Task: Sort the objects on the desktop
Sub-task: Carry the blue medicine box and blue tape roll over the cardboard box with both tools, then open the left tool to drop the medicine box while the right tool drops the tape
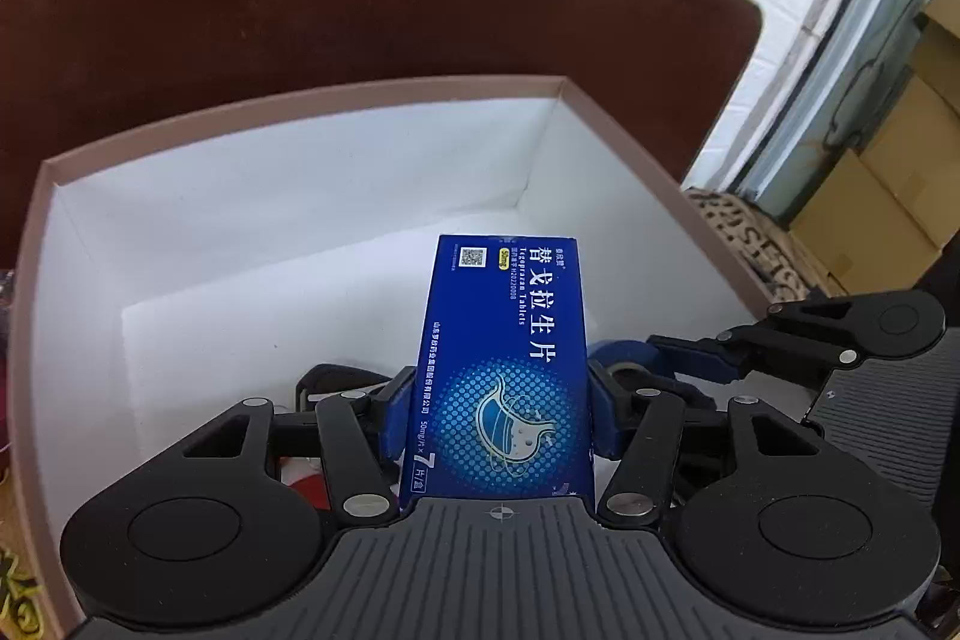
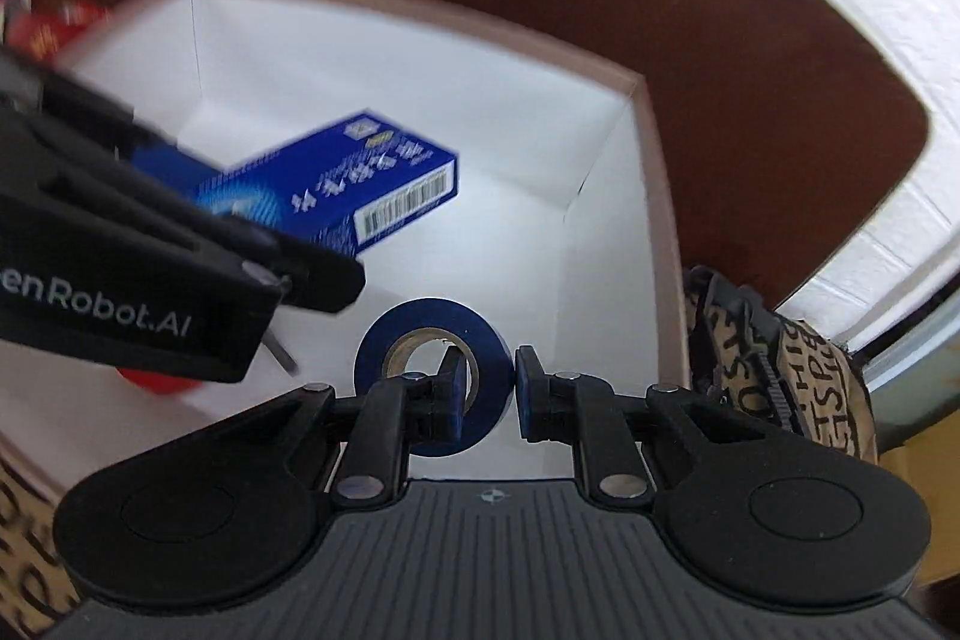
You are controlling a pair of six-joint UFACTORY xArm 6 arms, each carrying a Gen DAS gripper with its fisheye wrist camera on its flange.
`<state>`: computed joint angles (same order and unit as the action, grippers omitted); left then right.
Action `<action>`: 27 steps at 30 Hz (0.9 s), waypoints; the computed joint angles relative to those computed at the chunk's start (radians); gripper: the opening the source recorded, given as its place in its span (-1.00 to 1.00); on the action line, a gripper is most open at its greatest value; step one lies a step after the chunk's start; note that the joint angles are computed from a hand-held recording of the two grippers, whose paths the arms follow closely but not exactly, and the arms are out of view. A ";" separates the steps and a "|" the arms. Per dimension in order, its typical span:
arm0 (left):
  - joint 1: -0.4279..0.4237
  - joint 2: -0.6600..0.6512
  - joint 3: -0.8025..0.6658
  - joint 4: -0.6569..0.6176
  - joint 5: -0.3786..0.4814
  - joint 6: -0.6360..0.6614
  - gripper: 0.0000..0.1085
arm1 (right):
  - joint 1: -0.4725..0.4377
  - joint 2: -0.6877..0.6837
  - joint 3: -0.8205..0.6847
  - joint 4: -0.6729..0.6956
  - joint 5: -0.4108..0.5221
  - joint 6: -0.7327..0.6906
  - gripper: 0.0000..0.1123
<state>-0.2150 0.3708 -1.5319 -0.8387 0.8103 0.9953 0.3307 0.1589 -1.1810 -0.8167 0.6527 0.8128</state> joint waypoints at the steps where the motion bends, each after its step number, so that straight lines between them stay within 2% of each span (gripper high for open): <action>1: -0.002 0.016 -0.015 0.013 0.005 -0.013 0.08 | -0.001 0.014 -0.016 0.021 0.016 -0.036 -0.65; 7: -0.009 0.072 -0.080 0.040 0.038 -0.055 0.08 | 0.008 0.061 -0.075 0.065 0.072 -0.146 -0.65; 8: -0.010 0.077 -0.086 0.041 0.044 -0.057 0.13 | 0.007 0.061 -0.076 0.068 0.073 -0.149 -0.65; 9: -0.009 0.084 -0.096 0.042 0.056 -0.061 0.30 | 0.008 0.060 -0.075 0.073 0.074 -0.151 -0.65; 10: -0.006 0.082 -0.094 0.037 0.065 -0.060 0.31 | 0.007 0.059 -0.076 0.081 0.075 -0.156 -0.57; 12: 0.001 0.077 -0.091 0.008 0.075 -0.042 0.55 | 0.008 0.050 -0.067 0.096 0.064 -0.167 -0.43; 13: 0.006 0.071 -0.085 -0.018 0.079 -0.024 0.76 | 0.012 0.048 -0.066 0.092 0.064 -0.166 -0.32; 14: 0.011 0.061 -0.073 -0.046 0.074 -0.004 0.88 | 0.017 0.046 -0.064 0.086 0.064 -0.163 -0.26; 16: 0.017 0.040 -0.045 -0.093 0.051 0.028 0.90 | 0.020 0.029 -0.039 0.088 0.011 -0.166 0.25; 17: 0.022 0.037 -0.046 -0.106 0.059 0.033 0.90 | 0.026 0.018 -0.025 0.059 -0.012 -0.142 0.44; 18: 0.030 0.036 -0.050 -0.112 0.077 0.032 0.90 | 0.037 0.007 -0.016 -0.006 -0.015 -0.090 0.73; 21: 0.052 0.026 -0.053 -0.121 0.123 0.028 0.90 | 0.068 -0.025 0.005 -0.154 -0.004 -0.010 0.79; 27: 0.077 -0.028 0.005 -0.159 0.155 0.088 0.90 | 0.110 -0.077 0.035 -0.217 0.035 0.096 0.80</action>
